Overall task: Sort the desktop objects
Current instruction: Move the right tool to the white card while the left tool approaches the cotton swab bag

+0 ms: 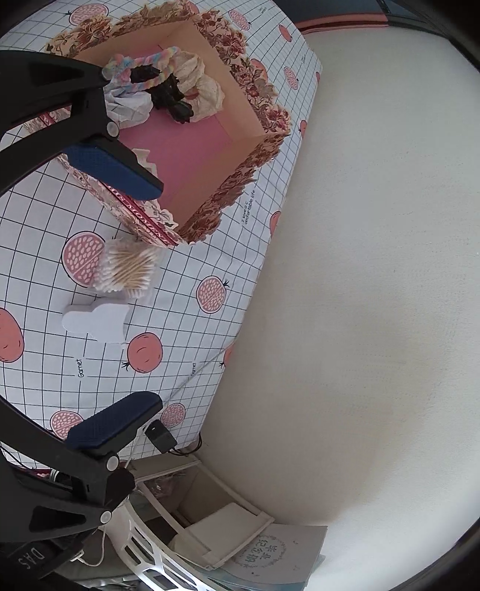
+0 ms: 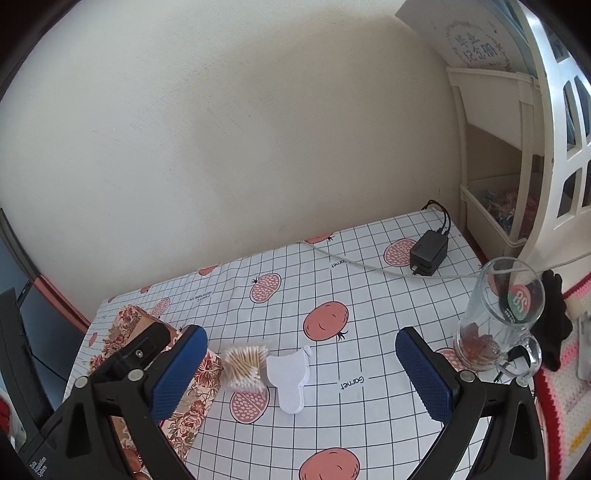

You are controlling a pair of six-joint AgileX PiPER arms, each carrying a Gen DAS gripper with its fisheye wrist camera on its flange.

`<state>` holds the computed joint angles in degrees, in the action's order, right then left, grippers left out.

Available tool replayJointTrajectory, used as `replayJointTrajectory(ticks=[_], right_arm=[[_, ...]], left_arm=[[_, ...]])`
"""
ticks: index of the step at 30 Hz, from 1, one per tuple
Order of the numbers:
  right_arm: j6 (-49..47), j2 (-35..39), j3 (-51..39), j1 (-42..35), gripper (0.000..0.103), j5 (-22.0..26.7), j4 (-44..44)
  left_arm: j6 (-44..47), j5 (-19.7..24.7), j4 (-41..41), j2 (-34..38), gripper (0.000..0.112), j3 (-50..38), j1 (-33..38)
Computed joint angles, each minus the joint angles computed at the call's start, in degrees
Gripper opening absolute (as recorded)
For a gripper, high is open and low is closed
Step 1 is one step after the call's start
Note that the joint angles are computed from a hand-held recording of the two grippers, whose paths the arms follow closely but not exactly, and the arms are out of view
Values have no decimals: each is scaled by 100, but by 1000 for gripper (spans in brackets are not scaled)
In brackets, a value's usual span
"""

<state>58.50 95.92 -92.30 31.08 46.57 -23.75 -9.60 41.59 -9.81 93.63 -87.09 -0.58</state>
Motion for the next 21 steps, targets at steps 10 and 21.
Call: replayJointTrajectory(ticks=[10, 21], right_arm=[[-150, 77, 267, -240, 103, -214, 529], [-1103, 375, 537, -540, 103, -409, 1732]], left_arm=[[443, 310, -628, 364, 103, -74, 93], [175, 310, -546, 775, 103, 181, 37]])
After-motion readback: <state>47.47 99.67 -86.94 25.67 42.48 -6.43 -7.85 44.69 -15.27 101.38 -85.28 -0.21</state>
